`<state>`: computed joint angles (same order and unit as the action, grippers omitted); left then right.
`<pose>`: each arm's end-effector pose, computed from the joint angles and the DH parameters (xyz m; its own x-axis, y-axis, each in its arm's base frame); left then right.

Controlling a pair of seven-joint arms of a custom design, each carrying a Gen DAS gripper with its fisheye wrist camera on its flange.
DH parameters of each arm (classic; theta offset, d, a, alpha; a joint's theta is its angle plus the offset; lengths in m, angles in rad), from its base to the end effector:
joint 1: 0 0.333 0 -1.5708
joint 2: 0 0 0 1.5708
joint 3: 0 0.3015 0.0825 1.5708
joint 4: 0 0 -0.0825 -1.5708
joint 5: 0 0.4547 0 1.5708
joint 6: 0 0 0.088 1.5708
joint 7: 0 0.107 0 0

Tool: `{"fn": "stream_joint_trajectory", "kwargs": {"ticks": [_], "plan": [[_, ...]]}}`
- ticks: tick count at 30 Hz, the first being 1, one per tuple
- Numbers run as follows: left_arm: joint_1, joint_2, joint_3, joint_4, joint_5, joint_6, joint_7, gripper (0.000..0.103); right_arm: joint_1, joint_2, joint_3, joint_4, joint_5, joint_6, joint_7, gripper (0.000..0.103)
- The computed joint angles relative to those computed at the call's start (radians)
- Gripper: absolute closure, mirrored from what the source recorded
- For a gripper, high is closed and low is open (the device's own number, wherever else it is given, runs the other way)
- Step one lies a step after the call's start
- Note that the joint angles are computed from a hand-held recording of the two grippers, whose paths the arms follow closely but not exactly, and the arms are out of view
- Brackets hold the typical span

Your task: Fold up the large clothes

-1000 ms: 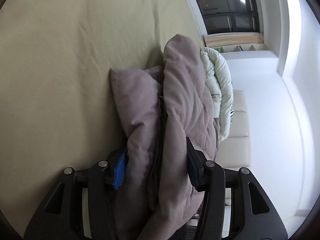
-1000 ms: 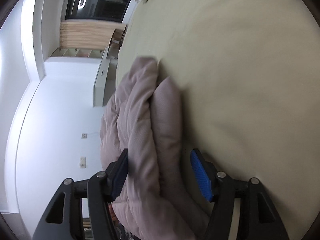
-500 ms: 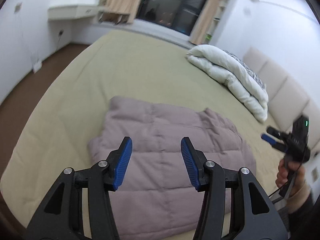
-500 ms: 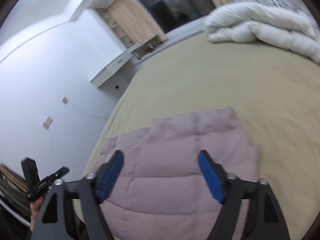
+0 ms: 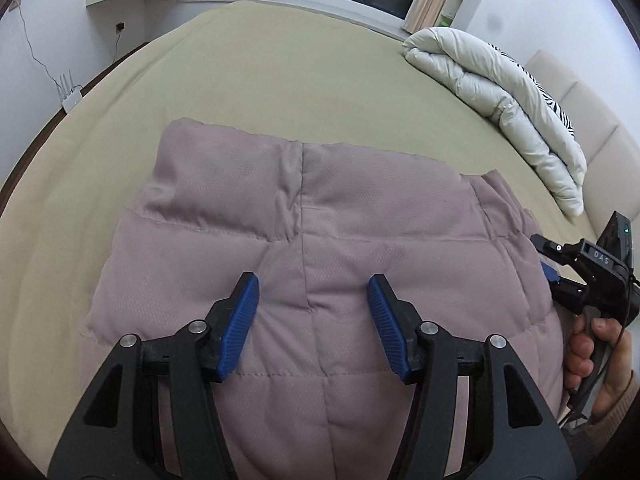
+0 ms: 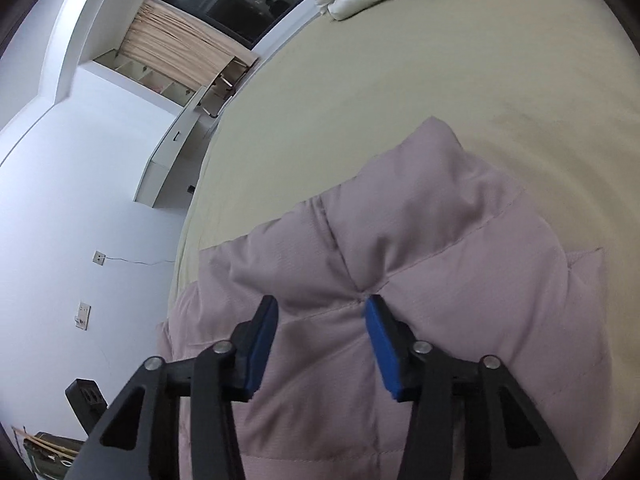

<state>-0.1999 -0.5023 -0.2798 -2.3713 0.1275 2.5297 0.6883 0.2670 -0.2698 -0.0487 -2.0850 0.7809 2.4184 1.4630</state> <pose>0.4606 -0.2530 0.5410 0.2069 -0.9362 0.2843 -0.7569 -0.3373 -0.5597 0.5795 0.1299 0.5786 0.0802 -0.7553 -0.6505 -0.8651 0.2715 -0.4219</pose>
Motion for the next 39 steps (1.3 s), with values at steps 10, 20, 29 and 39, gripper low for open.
{"fn": "stream_joint_trajectory", "kwargs": {"ticks": [10,20,29,39], "plan": [[0.049,0.082,-0.009,0.012,0.076,0.052,-0.023,0.046,-0.039,0.042,0.074,0.066,-0.295,0.018,0.133,0.049],[0.091,-0.277,-0.150,-0.094,0.244,-0.120,-0.265,0.029,0.037,0.031,0.155,0.135,-0.631,0.038,0.102,0.022],[0.105,-0.435,-0.309,0.025,0.442,-0.436,-0.353,0.013,0.039,-0.050,0.158,0.035,-0.758,0.042,0.233,0.017],[0.096,-0.421,-0.411,0.240,0.554,-0.720,-0.299,0.000,-0.070,-0.553,0.217,-0.307,-0.861,0.366,0.365,0.000]]}}
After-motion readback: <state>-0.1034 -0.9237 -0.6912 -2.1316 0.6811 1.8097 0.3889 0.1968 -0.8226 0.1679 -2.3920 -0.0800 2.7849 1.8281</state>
